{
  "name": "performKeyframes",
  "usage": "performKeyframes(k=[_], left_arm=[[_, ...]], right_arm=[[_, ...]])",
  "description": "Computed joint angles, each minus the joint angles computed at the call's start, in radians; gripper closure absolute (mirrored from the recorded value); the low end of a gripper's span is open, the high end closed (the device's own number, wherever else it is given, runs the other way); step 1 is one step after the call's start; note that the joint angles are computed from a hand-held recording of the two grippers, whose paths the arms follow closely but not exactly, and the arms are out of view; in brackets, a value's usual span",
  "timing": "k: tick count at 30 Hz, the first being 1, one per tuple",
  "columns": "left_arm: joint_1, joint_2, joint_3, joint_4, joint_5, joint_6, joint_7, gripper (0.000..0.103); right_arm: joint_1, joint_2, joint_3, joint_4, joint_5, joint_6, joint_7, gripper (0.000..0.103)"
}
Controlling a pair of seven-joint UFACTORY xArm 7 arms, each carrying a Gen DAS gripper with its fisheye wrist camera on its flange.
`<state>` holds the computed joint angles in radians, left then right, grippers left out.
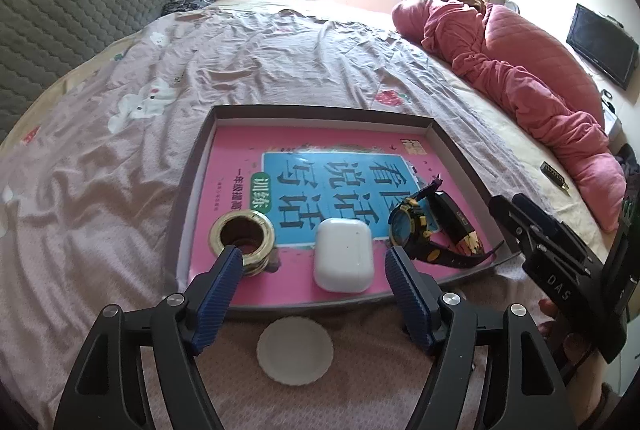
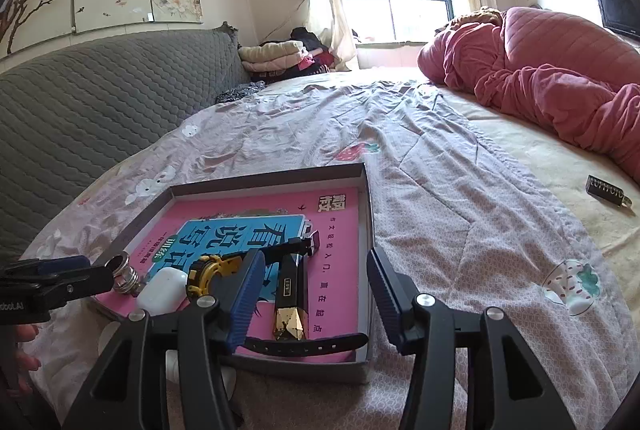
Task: Organize rigid objects
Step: 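Raise both open tools away from the grey box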
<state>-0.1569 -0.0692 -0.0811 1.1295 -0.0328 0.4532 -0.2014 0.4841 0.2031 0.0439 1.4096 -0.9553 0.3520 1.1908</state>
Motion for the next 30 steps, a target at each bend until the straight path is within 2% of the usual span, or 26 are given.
performKeyframes(k=[8, 17, 24, 30], left_arm=[[0.009, -0.067, 0.007, -0.074, -0.006, -0.016, -0.001, 0.027], [0.006, -0.126, 0.015, -0.146, -0.051, -0.020, 0.020, 0.027], [-0.002, -0.164, 0.016, -0.195, -0.067, -0.021, 0.040, 0.027], [-0.004, -0.188, 0.019, -0.222, -0.076, -0.011, 0.052, 0.027]], right_arm=[[0.010, -0.020, 0.004, -0.014, -0.065, 0.000, 0.035, 0.045], [0.005, -0.058, 0.040, -0.045, -0.121, 0.013, 0.084, 0.040], [0.006, -0.078, 0.073, -0.070, -0.091, 0.018, 0.068, 0.040], [0.023, -0.078, 0.088, -0.066, -0.077, 0.068, 0.047, 0.040]])
